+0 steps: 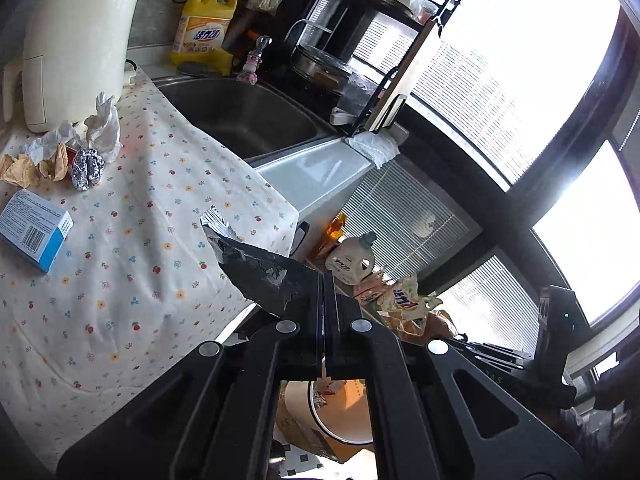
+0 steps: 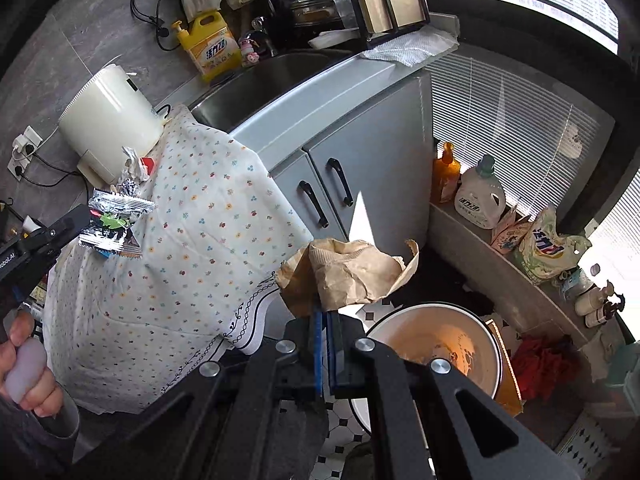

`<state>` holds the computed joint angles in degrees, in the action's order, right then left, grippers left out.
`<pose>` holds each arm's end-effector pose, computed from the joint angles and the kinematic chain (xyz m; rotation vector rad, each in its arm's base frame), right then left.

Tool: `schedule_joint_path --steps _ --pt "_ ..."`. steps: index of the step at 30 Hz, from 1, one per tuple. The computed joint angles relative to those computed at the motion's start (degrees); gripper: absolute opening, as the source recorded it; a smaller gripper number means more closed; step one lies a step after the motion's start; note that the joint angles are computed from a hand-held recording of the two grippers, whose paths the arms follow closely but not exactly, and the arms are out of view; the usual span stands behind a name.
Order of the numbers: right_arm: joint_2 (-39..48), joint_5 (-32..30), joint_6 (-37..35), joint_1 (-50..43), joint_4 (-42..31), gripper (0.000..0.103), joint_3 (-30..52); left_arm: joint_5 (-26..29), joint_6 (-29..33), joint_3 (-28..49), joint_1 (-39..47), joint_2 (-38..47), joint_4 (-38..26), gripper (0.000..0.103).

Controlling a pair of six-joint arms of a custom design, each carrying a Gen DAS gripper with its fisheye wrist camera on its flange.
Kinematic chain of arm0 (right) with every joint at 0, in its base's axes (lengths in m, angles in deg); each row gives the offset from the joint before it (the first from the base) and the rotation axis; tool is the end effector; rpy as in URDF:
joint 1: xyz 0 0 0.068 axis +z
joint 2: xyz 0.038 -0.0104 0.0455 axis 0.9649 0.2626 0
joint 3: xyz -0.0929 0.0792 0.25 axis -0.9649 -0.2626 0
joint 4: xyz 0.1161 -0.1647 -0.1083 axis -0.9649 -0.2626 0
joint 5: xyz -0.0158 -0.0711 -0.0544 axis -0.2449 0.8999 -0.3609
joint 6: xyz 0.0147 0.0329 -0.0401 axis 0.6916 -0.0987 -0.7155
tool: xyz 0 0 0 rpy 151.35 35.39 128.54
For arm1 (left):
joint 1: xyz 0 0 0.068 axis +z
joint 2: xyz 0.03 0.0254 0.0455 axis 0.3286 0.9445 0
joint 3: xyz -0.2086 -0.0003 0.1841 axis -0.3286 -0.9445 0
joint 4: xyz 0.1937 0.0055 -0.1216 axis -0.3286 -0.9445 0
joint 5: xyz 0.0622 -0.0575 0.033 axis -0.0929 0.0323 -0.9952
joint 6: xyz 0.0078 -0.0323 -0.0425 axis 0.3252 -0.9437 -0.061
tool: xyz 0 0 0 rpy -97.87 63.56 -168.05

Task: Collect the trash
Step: 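Carry both grippers to the bin and open them to drop the trash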

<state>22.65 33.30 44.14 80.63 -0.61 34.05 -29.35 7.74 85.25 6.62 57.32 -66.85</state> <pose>0.2863 0.0334 0.2215 0.2614 2.5921 0.3086 0.3502 -0.0919 0.2810 0.1650 2.3721 -0.6834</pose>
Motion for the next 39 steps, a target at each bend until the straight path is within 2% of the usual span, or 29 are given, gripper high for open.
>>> schedule_joint_path --steps 4,8,9,10,12,18,26,34,35,36,37,38,39 --pt "-2.87 -1.59 -1.25 -5.05 2.24 0.004 -7.96 -0.64 -1.20 -0.85 -5.36 1.91 1.28 0.001" --pt "-3.18 -3.23 -2.29 -8.44 4.03 0.010 -13.07 -0.83 -1.63 -0.53 -9.40 4.33 1.86 0.001" --pt "-3.13 -3.11 -2.25 -9.08 4.41 0.017 -13.98 -0.82 -1.63 -0.35 -10.23 4.86 1.86 0.001" --pt "-3.44 -3.25 -2.09 -9.80 4.82 0.034 -14.95 -0.73 -1.47 -0.38 -10.97 5.13 1.74 0.001" --pt "-4.66 -3.54 -2.09 -11.23 5.69 0.052 -16.91 -0.56 -1.40 -0.32 -12.41 5.91 1.61 0.001" --pt "-7.90 -3.33 -4.69 -16.96 3.58 0.051 -19.39 0.69 -2.00 1.30 -15.43 9.63 1.48 0.001" --pt "-14.92 -3.98 -9.97 -30.86 -1.65 0.051 -21.49 3.41 -2.08 5.72 -21.04 15.59 0.64 0.001" --pt "-21.08 -5.34 -14.88 -42.17 -6.49 0.051 -22.51 7.90 -1.05 14.14 -26.61 23.15 -5.32 0.004" --pt "-21.56 -5.50 -15.23 -42.93 -6.84 0.051 -22.58 8.15 -0.97 14.95 -26.84 23.75 -6.05 0.012" --pt "-22.01 -5.66 -15.54 -43.57 -7.12 0.052 -22.67 8.49 -1.05 15.01 -26.89 23.82 -6.11 0.033" --pt "-22.43 -5.87 -15.88 -44.18 -7.31 0.052 -22.85 8.62 -1.35 14.73 -26.79 23.60 -5.63 0.048" --pt "-22.63 -6.07 -15.99 -44.44 -7.48 0.053 -22.86 8.56 -1.72 13.63 -26.59 22.77 -4.19 0.066" --pt "-22.79 -6.14 -15.84 -44.38 -7.49 0.053 -22.94 8.47 -1.74 12.77 -26.32 21.98 -3.13 0.070"
